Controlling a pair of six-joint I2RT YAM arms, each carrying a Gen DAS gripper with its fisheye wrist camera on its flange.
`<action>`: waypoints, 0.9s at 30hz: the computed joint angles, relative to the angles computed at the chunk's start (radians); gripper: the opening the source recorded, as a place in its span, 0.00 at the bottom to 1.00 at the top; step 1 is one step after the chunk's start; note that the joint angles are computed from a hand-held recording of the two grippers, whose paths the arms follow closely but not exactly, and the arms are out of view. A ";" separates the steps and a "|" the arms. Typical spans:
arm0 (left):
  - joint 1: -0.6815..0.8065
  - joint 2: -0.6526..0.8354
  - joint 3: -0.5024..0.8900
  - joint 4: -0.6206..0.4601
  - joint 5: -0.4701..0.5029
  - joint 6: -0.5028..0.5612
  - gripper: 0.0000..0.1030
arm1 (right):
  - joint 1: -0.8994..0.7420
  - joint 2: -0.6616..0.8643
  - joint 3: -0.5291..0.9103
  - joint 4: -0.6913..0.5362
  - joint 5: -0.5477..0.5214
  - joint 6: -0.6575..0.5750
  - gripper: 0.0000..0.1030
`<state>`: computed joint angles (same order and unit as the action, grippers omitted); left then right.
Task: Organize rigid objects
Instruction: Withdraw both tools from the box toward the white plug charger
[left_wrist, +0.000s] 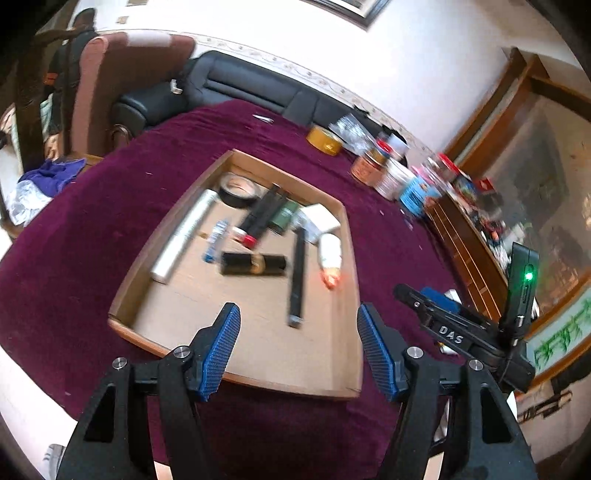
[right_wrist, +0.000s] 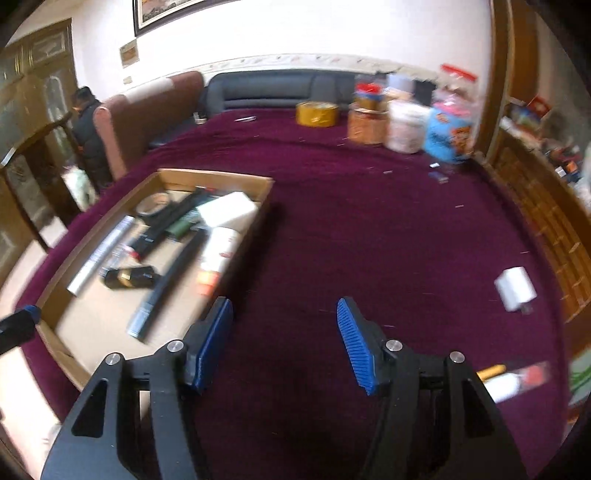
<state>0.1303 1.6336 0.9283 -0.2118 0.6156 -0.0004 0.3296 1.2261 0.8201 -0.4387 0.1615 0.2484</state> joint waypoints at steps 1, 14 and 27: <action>-0.021 -0.009 -0.007 0.000 -0.010 -0.002 0.58 | -0.007 -0.019 -0.017 0.002 0.018 -0.013 0.56; -0.249 -0.075 -0.052 -0.018 -0.143 -0.043 0.58 | -0.211 -0.154 -0.164 0.030 -0.008 -0.140 0.56; -0.357 -0.056 -0.037 -0.028 -0.222 -0.070 0.58 | -0.315 -0.161 -0.193 0.061 -0.036 -0.197 0.56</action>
